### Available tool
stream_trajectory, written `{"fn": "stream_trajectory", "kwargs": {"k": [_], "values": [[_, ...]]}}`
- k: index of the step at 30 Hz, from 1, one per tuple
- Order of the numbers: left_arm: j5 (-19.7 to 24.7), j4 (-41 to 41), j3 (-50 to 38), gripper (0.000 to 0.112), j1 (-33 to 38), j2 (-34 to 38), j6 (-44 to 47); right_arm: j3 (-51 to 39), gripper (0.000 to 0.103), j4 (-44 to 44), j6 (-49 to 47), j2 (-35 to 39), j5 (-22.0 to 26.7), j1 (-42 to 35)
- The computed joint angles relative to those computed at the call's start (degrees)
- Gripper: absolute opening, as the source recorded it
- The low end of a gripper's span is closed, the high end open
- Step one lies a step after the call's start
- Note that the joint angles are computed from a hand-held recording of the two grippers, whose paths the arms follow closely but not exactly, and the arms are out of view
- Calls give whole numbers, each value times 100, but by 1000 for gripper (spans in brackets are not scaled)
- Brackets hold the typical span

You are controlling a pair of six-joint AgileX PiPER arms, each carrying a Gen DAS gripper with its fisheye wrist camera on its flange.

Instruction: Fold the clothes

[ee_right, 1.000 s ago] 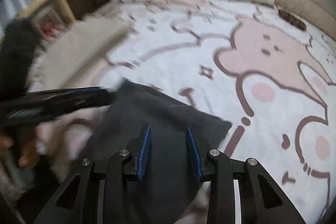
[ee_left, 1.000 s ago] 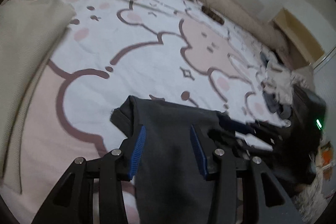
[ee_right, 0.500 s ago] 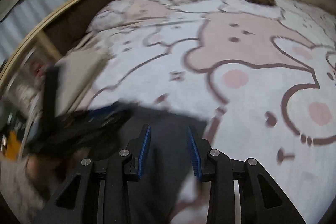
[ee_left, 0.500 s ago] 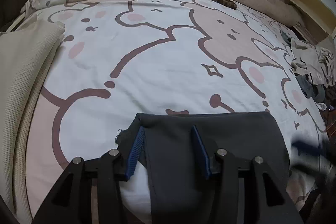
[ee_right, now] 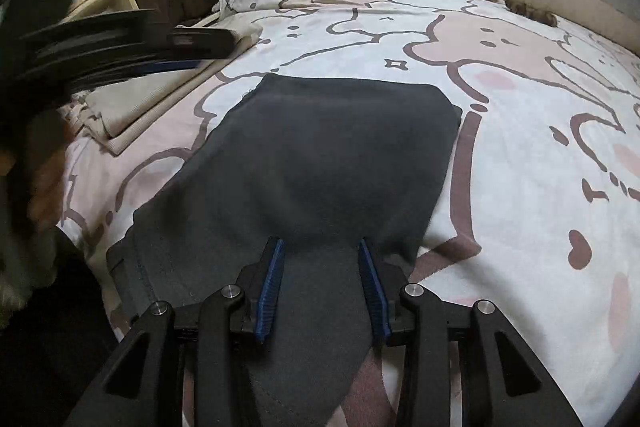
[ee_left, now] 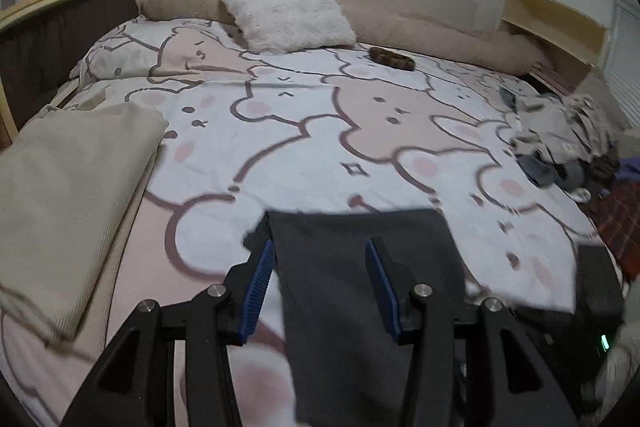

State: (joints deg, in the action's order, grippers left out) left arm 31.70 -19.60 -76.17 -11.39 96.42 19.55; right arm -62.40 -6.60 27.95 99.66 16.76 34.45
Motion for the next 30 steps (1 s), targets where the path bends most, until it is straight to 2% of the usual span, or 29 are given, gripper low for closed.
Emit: {"fn": "stream_trajectory", "kwargs": {"k": [3,5,8,11,14,20,24,30], "values": [[453,1139,-205,48,-358,63,-639,-129,39,-824,819,-66,448,217],[751,1564,-431,48,-488,251,-767,-149,39,-1487,1437,-185,899,503],[1275,2083,-894,48,-618,717,-990,-156,39,-1640,1513,-370,1481,838],[1737,2203,-1357,50,-624,1260,-1099,-294,39,-1514,1441,-422,2144,1107],[1918,1935,-1591,55,-501,1498,-1028,-308,39,-1661,1637,-537,2566,1368],[1840,1244,-1423,55,-123,1040,-831,-305,39,-3549,2921,-668,3446,2491],[2010,696,-1574,55,188,724,-465,-712,39,-4132,2689,-125,4035,3061],[2254,-42,-1846,55,664,432,8,-1078,39,-4633,2244,730,4446,3519]]}}
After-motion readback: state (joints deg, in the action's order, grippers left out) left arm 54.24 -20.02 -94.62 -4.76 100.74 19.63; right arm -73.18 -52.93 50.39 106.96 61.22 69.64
